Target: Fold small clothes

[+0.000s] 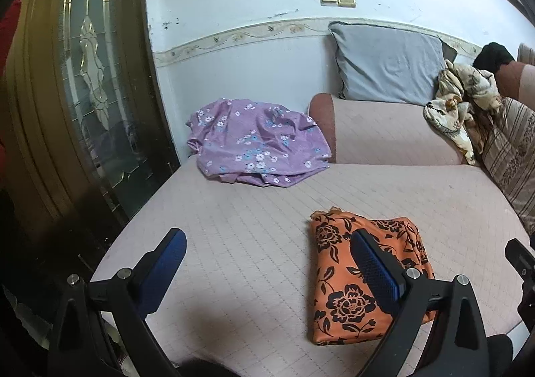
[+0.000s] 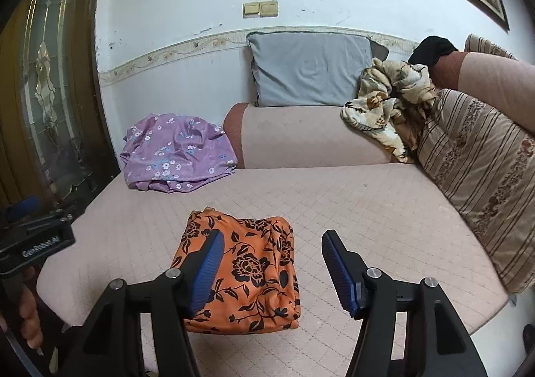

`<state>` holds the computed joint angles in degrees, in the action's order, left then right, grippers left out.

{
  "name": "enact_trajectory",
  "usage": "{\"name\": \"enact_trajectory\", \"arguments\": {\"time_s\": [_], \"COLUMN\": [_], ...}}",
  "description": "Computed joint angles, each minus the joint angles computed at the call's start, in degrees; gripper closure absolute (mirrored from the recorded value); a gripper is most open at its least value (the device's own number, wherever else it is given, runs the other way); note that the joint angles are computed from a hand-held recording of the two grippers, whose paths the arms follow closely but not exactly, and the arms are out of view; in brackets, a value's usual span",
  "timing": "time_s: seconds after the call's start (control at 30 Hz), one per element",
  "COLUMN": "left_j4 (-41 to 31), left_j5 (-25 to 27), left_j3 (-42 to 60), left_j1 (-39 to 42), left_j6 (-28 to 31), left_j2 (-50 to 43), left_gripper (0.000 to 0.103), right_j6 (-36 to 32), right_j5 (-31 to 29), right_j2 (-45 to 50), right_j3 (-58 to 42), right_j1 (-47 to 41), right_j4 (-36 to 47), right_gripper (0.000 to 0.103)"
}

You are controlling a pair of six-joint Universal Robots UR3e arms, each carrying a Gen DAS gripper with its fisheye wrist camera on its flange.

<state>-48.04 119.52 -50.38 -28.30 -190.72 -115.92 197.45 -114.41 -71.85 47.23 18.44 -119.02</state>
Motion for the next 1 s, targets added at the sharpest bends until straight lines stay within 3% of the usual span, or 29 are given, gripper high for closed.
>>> {"name": "enact_trajectory", "arguments": {"time_s": [0.73,1.0], "left_j4": [0.24,1.63], "left_j5": [0.08,-2.52], "left_j3": [-3.96,-6.15], "left_j1": [-0.18,0.28], "left_j6": [0.93,2.22], "left_j2": [4.60,6.40], "left_gripper": [0.005,0.005], "right_j6": [2.99,2.84], "right_j5": [-2.03,-2.44], "right_j2": [1.15,2.16], "right_j3": [-4.54,-6.46], "right_j1": [1.76,1.75], "right_j4": [5.26,6.88], "right_gripper": [0.038,0.038]}}
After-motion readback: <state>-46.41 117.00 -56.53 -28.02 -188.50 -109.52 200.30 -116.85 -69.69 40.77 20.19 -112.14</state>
